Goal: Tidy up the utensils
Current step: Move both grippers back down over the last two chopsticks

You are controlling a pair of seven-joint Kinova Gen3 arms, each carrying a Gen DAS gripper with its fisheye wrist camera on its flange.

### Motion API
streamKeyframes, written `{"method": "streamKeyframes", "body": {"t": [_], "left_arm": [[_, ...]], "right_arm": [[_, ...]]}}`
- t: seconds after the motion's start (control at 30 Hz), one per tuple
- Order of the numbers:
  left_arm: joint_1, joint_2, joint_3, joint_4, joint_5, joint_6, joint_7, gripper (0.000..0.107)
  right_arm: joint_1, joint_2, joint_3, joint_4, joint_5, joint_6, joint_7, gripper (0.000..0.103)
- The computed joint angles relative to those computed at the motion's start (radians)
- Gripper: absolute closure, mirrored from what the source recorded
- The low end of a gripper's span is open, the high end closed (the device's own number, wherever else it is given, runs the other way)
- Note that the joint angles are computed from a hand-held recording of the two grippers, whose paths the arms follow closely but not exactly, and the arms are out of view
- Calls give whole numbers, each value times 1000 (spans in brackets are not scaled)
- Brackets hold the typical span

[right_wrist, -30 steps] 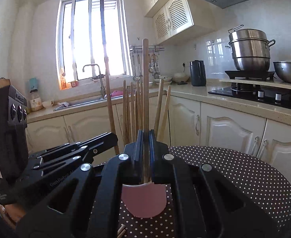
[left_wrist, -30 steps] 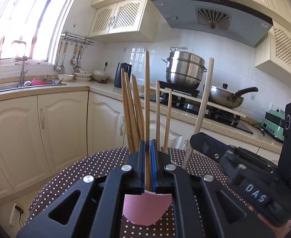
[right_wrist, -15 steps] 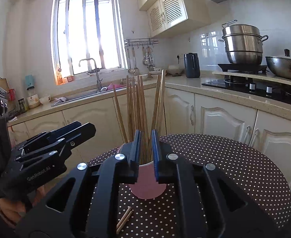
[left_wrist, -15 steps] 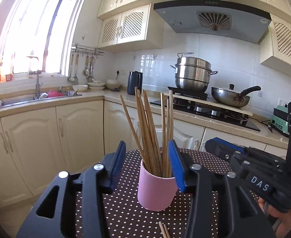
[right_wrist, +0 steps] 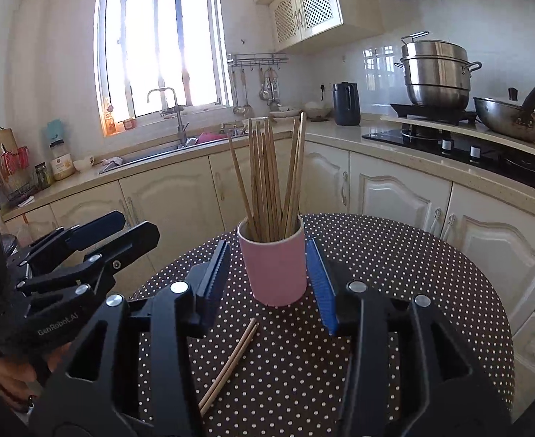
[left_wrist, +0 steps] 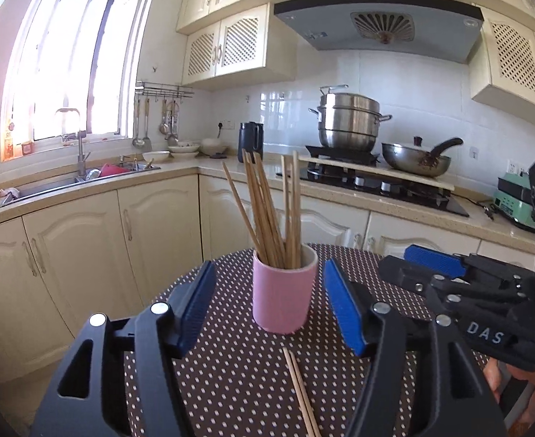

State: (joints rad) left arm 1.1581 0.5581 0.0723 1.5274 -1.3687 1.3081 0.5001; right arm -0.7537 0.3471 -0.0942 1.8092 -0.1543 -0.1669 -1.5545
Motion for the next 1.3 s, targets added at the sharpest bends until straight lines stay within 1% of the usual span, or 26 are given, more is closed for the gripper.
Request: {"method": "streamKeyframes", "body": {"t": [0.07, 0.17, 0.23, 0.27, 0.37, 0.43, 0.5, 0.53, 0.63, 0.7, 0.8, 0.93, 1.1, 1.2, 1.3], "left_arm": [[-5, -3, 15, -8, 31, -12, -29, 45], [-24, -18, 36, -17, 106, -59, -82, 45], [-42, -27, 39, -29, 176, -95, -134, 45], [-64, -29, 54, -37, 217, -113, -162, 45], [-84, -26, 47, -56, 318, -152, -224, 45], [-99, -12, 43, -76, 382, -167, -274, 45], [-114, 3, 42, -98, 448, -173, -331, 45], [-130, 10, 48, -106, 485, -181, -361, 45], [-156, 3, 37, -85, 563, -252, -401, 45], [-176, 8, 35, -85, 622, -276, -443, 45], [-163, 27, 9, -94, 655, -283, -479, 45], [-146, 69, -18, -133, 694, -253, -534, 45], [-134, 71, -43, -128, 699, -278, -538, 45], [-125, 82, -54, -150, 702, -246, -549, 45], [-132, 82, -59, -143, 703, -273, -548, 45]], "right_arm": [[-28, -10, 32, 14, -25, 23, 5, 58], [-45, -20, 54, 27, -42, 67, -4, 56], [-40, -23, 50, 30, -38, 99, -22, 56], [-35, -24, 45, 32, -32, 113, -33, 55], [-5, -23, 12, 44, -5, 130, -67, 53], [27, -15, -22, 40, 16, 162, -86, 50], [25, -12, -20, 48, 33, 173, -107, 50], [37, -10, -32, 46, 43, 183, -114, 50], [90, 2, -89, 51, 65, 197, -132, 50], [111, 10, -111, 49, 76, 214, -141, 49], [137, 22, -137, 52, 86, 219, -151, 49], [178, 38, -174, 55, 93, 223, -156, 49], [210, 54, -205, 50, 95, 228, -156, 49], [232, 65, -227, 46, 95, 229, -151, 49], [249, 75, -245, 41, 93, 235, -144, 49]]}}
